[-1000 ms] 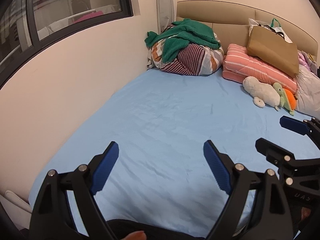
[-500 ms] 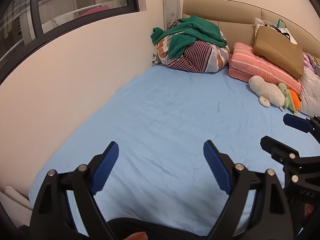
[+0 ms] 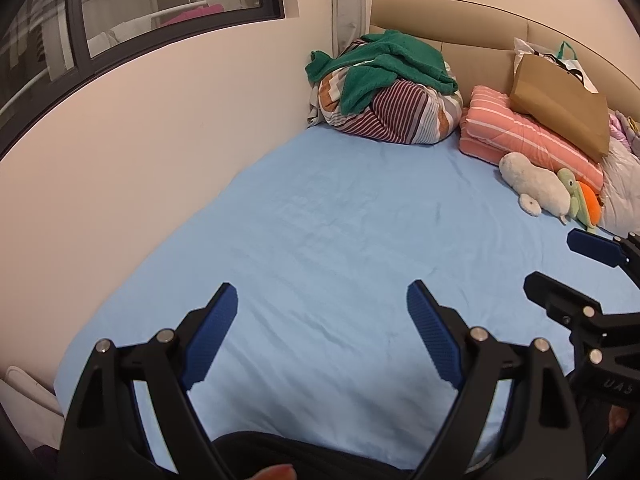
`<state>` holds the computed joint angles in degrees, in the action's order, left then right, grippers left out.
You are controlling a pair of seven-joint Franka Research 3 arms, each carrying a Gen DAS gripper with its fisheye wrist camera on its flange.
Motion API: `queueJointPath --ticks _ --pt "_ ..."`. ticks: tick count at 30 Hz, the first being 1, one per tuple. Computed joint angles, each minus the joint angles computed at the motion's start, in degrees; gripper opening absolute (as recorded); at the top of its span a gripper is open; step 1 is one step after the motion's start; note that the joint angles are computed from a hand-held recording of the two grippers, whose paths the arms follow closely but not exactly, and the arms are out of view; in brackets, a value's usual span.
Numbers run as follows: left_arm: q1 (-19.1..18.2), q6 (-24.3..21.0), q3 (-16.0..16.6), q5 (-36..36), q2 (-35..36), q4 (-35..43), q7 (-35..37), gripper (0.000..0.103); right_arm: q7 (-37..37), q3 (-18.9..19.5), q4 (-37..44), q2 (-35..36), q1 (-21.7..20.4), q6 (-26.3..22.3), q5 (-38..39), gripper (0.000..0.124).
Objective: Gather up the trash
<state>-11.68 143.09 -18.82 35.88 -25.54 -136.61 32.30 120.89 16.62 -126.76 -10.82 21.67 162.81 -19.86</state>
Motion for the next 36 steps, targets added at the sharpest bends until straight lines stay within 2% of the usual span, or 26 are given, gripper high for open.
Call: queueJointPath --ticks 19,26,36 --pt "0.2 0.8 0.5 -1.0 -1.6 -1.5 0.2 0.089 -0.7 0.0 0.0 0.1 0.4 0.4 0.5 0.073" --pt "0.0 4.2 1.9 -3.3 -2.6 -3.2 1.4 0.089 -0.2 0.3 0.1 0.2 0.4 0.2 0.0 0.073" --pt "1.3 2.5 -0.1 -1.8 -2.9 -3.0 0.1 0.089 -0.6 0.0 -0.1 0.1 0.6 0.3 0.2 0.073"
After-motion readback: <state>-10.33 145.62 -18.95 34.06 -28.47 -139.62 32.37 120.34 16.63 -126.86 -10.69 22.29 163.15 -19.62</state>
